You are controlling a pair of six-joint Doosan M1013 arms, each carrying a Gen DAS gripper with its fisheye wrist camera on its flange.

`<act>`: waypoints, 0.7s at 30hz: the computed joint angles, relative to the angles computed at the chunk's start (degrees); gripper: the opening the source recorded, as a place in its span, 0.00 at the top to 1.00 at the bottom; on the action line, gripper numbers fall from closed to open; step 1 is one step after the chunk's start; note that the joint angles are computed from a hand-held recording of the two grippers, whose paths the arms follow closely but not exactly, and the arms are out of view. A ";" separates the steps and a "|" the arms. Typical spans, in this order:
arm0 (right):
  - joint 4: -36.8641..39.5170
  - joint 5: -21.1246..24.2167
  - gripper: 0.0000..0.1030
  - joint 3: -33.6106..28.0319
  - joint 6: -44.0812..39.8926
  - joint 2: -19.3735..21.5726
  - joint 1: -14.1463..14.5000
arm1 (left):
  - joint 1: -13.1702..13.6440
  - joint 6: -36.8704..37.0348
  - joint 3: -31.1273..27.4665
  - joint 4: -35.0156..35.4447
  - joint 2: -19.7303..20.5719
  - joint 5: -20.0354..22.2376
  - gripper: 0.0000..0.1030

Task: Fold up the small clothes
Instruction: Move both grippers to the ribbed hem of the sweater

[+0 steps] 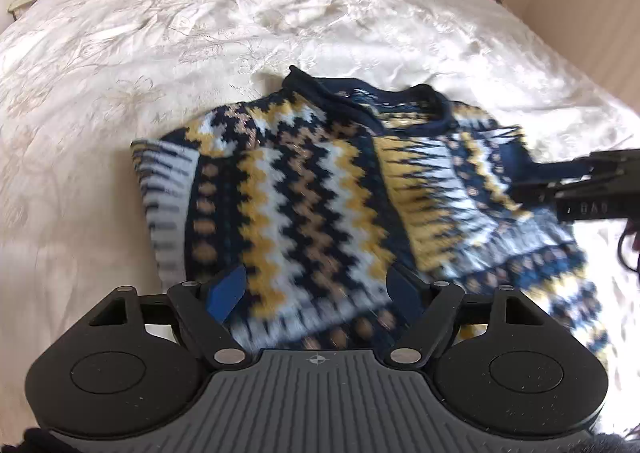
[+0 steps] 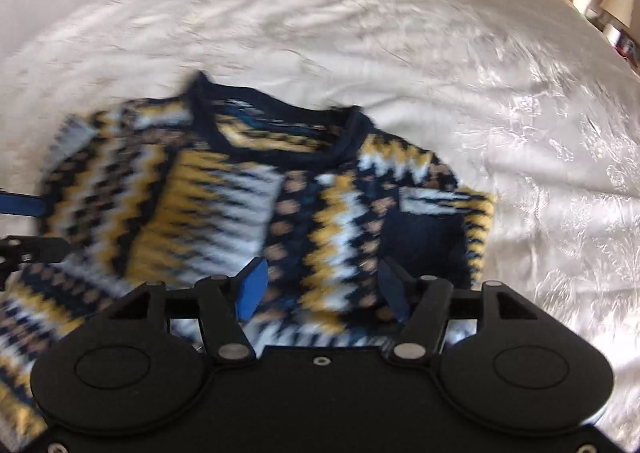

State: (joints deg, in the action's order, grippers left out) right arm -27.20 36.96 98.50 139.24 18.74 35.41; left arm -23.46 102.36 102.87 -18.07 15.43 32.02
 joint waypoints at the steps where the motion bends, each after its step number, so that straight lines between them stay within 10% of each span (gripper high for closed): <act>1: 0.54 -0.55 0.36 0.59 -0.47 -0.59 0.66 | -0.26 0.62 0.62 -0.62 -0.71 0.50 0.26; 8: 7.45 1.06 0.36 2.45 -5.24 -1.28 5.21 | -2.73 4.40 6.11 -1.53 -3.98 5.13 0.26; 17: 1.49 12.31 0.31 5.21 2.81 -0.99 7.30 | -3.93 -4.92 11.89 10.20 -6.88 0.67 0.26; 21: 1.77 8.53 0.31 8.47 3.73 -3.60 6.89 | -5.63 -13.55 13.34 16.55 -8.25 -1.15 0.26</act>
